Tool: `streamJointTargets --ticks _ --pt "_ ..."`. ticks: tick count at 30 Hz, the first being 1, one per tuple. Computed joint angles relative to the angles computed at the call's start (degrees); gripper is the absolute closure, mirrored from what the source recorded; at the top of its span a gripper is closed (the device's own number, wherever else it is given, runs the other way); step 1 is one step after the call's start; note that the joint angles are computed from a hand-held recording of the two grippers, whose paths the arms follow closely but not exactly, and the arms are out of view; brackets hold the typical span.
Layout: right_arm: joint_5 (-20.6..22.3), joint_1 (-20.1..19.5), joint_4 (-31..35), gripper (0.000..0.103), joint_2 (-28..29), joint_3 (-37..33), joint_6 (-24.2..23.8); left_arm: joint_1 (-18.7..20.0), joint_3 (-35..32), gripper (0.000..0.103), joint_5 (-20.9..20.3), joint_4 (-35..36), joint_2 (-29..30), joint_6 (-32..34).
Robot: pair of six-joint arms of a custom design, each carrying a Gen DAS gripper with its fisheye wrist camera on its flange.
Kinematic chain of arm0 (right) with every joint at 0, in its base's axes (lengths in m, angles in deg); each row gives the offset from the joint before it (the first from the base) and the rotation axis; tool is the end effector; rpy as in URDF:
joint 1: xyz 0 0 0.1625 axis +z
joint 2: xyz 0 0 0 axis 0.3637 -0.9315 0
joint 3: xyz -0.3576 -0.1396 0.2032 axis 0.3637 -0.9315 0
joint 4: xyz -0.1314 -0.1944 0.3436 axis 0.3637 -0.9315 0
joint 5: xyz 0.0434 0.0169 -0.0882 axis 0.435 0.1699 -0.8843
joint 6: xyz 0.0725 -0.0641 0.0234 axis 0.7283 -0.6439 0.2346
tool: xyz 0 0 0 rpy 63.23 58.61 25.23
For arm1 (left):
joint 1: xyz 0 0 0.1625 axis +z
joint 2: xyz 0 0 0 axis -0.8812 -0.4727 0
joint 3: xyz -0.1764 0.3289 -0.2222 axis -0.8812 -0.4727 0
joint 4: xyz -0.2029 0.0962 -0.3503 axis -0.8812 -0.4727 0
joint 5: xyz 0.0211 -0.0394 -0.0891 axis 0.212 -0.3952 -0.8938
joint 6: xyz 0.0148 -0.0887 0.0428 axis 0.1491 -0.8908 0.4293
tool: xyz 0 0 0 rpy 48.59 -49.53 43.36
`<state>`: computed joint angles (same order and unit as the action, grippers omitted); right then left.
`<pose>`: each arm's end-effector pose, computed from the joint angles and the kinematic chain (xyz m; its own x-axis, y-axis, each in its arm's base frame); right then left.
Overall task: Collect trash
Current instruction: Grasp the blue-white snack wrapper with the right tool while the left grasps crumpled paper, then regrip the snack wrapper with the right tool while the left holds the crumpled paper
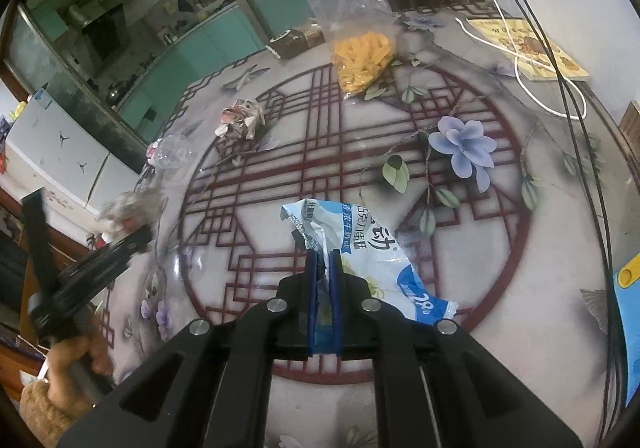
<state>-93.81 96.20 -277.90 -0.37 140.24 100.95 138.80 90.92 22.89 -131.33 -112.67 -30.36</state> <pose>0.3362 -0.4771 -0.0621 -0.9087 0.0102 0.4173 -0.2057 0.8590 -0.4689 0.0831 -0.5163 0.3317 -0.7323 0.0655 -0.6779 0.4396 0.8057 -0.3970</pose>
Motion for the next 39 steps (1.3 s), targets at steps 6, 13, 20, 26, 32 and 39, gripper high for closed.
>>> streamJointTargets --ticks 6,13,20,26,32,39 --pt "-1.5 2.3 0.0 0.097 1.4 -1.1 -0.9 -2.3 5.7 0.065 1.4 2.0 -10.9 4.4" --pt "-4.2 6.1 0.2 0.096 4.5 -3.3 -1.8 -2.5 9.4 0.064 -0.4 4.3 -19.6 6.8" --pt "-3.0 9.0 4.8 0.096 9.2 -6.0 -0.8 0.4 9.3 0.064 -4.2 8.0 -21.7 5.5" --pt "-1.0 8.5 12.7 0.087 12.9 -9.9 -0.1 4.2 7.9 0.064 -4.4 12.7 -20.6 3.8" --pt "-2.6 8.6 10.2 0.043 13.0 -9.9 -0.1 6.8 6.7 0.051 -4.8 15.1 -18.6 1.4" --pt "-3.3 7.1 14.5 0.030 13.3 -10.7 3.2 6.5 7.5 0.024 -3.4 12.0 -17.3 1.5"
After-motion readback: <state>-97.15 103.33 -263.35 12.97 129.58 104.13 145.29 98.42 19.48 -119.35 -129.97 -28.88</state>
